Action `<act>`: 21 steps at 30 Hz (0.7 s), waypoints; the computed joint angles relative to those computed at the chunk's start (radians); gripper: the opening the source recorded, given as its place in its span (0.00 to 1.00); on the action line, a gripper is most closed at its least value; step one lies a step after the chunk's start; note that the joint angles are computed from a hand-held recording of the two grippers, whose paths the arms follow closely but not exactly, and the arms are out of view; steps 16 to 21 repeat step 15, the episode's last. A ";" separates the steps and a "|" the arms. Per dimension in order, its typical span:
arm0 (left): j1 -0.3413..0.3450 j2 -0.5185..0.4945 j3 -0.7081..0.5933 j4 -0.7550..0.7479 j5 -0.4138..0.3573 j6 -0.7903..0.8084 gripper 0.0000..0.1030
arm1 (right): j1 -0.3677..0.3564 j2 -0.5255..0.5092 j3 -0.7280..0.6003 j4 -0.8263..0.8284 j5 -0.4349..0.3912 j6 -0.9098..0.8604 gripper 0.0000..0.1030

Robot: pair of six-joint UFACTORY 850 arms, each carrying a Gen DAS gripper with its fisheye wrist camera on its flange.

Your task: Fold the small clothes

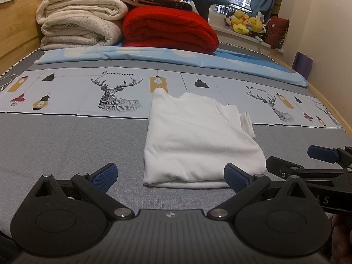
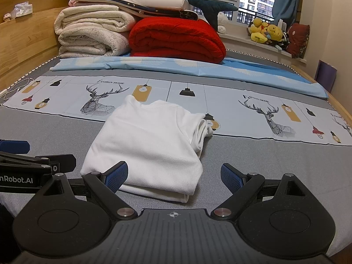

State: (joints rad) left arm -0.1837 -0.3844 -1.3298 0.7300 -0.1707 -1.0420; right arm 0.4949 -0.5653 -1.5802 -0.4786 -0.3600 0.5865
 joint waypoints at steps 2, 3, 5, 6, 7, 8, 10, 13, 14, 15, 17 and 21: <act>0.000 0.000 0.000 0.000 0.000 0.000 1.00 | 0.000 0.000 0.000 -0.001 0.000 -0.001 0.89; -0.001 0.000 0.000 0.004 0.000 -0.002 1.00 | 0.000 0.000 0.000 -0.001 0.000 -0.001 0.89; -0.002 0.000 0.004 0.016 0.004 -0.014 1.00 | 0.000 0.000 -0.001 0.000 -0.002 0.000 0.89; -0.003 0.000 0.004 0.017 0.004 -0.016 1.00 | 0.000 0.000 0.001 -0.001 -0.002 0.002 0.89; -0.002 0.000 0.004 0.014 0.004 -0.013 1.00 | 0.000 0.000 0.001 -0.001 -0.002 0.002 0.89; -0.003 0.000 0.004 0.008 0.005 -0.008 1.00 | 0.001 0.001 0.002 -0.002 -0.001 0.002 0.89; -0.004 -0.002 0.005 -0.006 0.007 0.004 1.00 | 0.000 0.001 0.001 0.000 -0.001 0.001 0.89; -0.004 -0.003 0.005 0.014 0.009 -0.016 1.00 | 0.000 0.001 0.001 0.002 -0.002 -0.002 0.89; -0.003 -0.003 0.006 0.019 0.010 -0.020 1.00 | 0.000 0.001 0.001 0.002 -0.002 -0.002 0.89; -0.004 -0.003 0.006 0.022 0.009 -0.024 1.00 | 0.000 0.001 0.000 0.001 -0.002 -0.001 0.89; -0.004 -0.003 0.006 0.022 0.009 -0.024 1.00 | 0.000 0.001 0.000 0.001 -0.002 -0.001 0.89; -0.004 -0.003 0.006 0.022 0.009 -0.024 1.00 | 0.000 0.001 0.000 0.001 -0.002 -0.001 0.89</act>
